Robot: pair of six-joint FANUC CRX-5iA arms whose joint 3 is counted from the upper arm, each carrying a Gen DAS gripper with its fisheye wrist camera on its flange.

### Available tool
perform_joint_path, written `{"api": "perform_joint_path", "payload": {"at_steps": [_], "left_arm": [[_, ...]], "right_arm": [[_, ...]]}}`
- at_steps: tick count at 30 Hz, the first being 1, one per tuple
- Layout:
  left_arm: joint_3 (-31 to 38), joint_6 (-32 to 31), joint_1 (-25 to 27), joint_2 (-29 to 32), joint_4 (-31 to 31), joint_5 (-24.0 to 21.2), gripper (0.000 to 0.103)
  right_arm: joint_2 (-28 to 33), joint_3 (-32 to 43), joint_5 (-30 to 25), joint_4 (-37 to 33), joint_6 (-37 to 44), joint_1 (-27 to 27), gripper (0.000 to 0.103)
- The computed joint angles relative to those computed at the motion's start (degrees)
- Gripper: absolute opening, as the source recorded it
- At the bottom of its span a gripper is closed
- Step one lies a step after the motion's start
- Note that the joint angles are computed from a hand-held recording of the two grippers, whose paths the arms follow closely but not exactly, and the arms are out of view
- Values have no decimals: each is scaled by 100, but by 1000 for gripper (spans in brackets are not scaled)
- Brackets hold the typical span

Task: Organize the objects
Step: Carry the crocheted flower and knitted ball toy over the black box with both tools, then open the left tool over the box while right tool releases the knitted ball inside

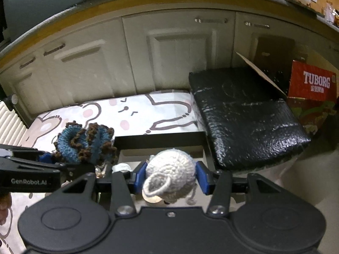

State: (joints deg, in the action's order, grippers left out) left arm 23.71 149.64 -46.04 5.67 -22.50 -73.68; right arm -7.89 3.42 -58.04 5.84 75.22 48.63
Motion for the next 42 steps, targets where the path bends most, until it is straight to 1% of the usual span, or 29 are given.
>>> {"api": "perform_joint_path", "payload": {"at_steps": [2, 4, 8, 10, 12, 13, 15, 16, 19, 21, 24, 27, 29, 31, 33, 38, 41, 42], "left_arm": [[-106, -183, 165, 45, 376, 182, 50], [-125, -511, 288, 162, 726, 218, 50], [26, -990, 390, 447, 1100, -27, 50], [56, -1077, 434, 523, 1203, -97, 50], [16, -1162, 469, 525, 1285, -95, 53], [51, -1246, 447, 548, 1270, -119, 56], [128, -1317, 396, 597, 1218, -220, 76], [217, -1376, 343, 639, 1125, -332, 77], [388, -1543, 249, 704, 928, -533, 77], [399, -1553, 244, 694, 898, -547, 77], [390, -1495, 235, 665, 842, -564, 77], [451, -1354, 185, 663, 656, -683, 77], [519, -1230, 142, 676, 451, -816, 77], [567, -1152, 125, 689, 314, -920, 77], [606, -1102, 116, 711, 225, -1008, 77], [767, -1163, 84, 862, -14, -1247, 77], [932, -1330, 75, 1047, -99, -1412, 77], [992, -1427, 69, 1115, -129, -1474, 77]], "right_arm": [[66, 46, -64, -37, 29, -44, 51], [127, 92, -129, -72, 49, -72, 51], [279, 248, -308, -233, 86, -148, 51], [383, 367, -417, -375, 145, -199, 51], [498, 506, -585, -505, 209, -233, 51], [547, 559, -657, -534, 221, -235, 51], [650, 685, -851, -605, 272, -236, 51], [692, 737, -935, -634, 291, -237, 51], [779, 809, -1084, -622, 306, -207, 51], [814, 826, -1126, -632, 321, -209, 51], [874, 830, -1166, -591, 279, -197, 51], [935, 838, -1191, -646, 292, -221, 51], [988, 897, -1272, -739, 274, -258, 54], [969, 868, -1235, -709, 203, -251, 60], [956, 862, -1212, -674, 197, -236, 60], [948, 887, -1245, -605, 229, -216, 55], [955, 865, -1231, -524, 128, -212, 51], [955, 849, -1206, -491, 90, -214, 47]]}}
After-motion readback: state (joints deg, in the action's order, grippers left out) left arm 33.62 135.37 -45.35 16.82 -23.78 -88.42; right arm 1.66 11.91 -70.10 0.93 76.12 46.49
